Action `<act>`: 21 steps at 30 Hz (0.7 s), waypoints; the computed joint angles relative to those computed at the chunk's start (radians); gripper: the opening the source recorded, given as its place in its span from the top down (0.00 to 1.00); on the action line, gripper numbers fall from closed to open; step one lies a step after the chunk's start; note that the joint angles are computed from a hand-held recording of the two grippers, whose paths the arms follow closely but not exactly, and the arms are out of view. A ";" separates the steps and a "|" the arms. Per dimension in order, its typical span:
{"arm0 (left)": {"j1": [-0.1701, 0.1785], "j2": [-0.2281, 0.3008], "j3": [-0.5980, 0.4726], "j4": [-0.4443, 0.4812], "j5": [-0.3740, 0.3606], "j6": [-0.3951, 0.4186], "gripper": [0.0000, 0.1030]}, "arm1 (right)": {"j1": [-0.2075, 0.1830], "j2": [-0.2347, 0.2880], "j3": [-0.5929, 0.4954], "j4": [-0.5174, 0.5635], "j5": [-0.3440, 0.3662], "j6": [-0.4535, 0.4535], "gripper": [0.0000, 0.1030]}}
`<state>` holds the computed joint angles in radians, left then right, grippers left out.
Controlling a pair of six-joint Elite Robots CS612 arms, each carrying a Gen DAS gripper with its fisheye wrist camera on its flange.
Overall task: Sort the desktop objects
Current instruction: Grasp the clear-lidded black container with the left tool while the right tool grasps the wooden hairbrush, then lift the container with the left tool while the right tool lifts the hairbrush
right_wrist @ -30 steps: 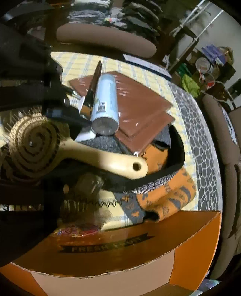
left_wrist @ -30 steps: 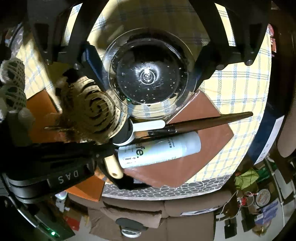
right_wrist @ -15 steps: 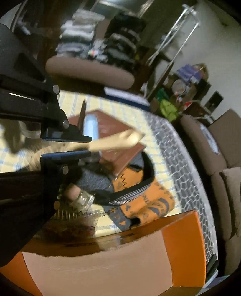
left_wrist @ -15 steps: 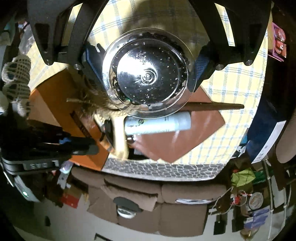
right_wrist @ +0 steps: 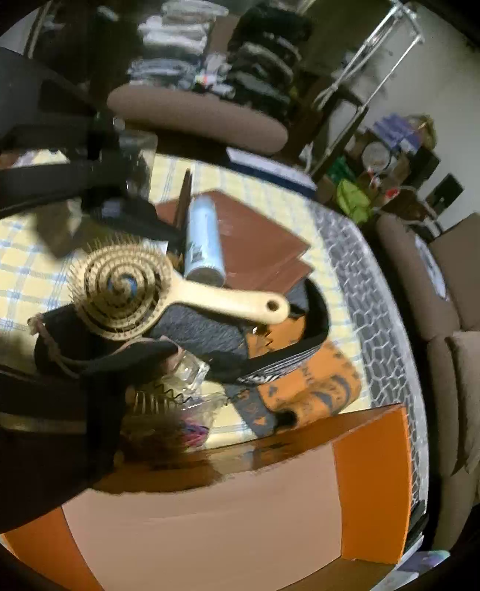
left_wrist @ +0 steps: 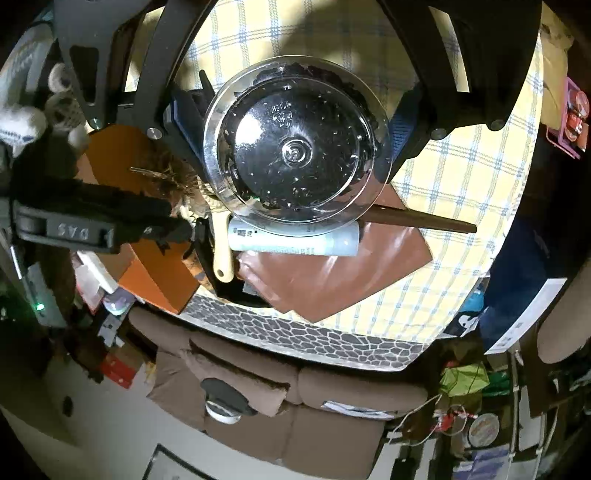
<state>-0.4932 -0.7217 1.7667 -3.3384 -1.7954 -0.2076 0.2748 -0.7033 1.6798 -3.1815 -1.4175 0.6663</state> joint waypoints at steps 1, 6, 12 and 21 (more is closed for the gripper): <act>0.002 0.000 -0.001 0.001 0.005 -0.009 0.18 | 0.003 0.003 -0.006 0.007 -0.004 -0.001 0.36; 0.015 -0.001 -0.002 -0.007 0.048 -0.036 0.18 | 0.027 0.018 -0.041 0.062 -0.045 -0.061 0.23; 0.039 -0.001 -0.007 -0.004 0.034 -0.062 0.18 | 0.077 0.030 -0.073 0.121 -0.164 -0.282 0.18; 0.047 -0.003 -0.006 -0.015 -0.002 -0.056 0.18 | 0.119 0.052 -0.101 0.188 -0.301 -0.538 0.13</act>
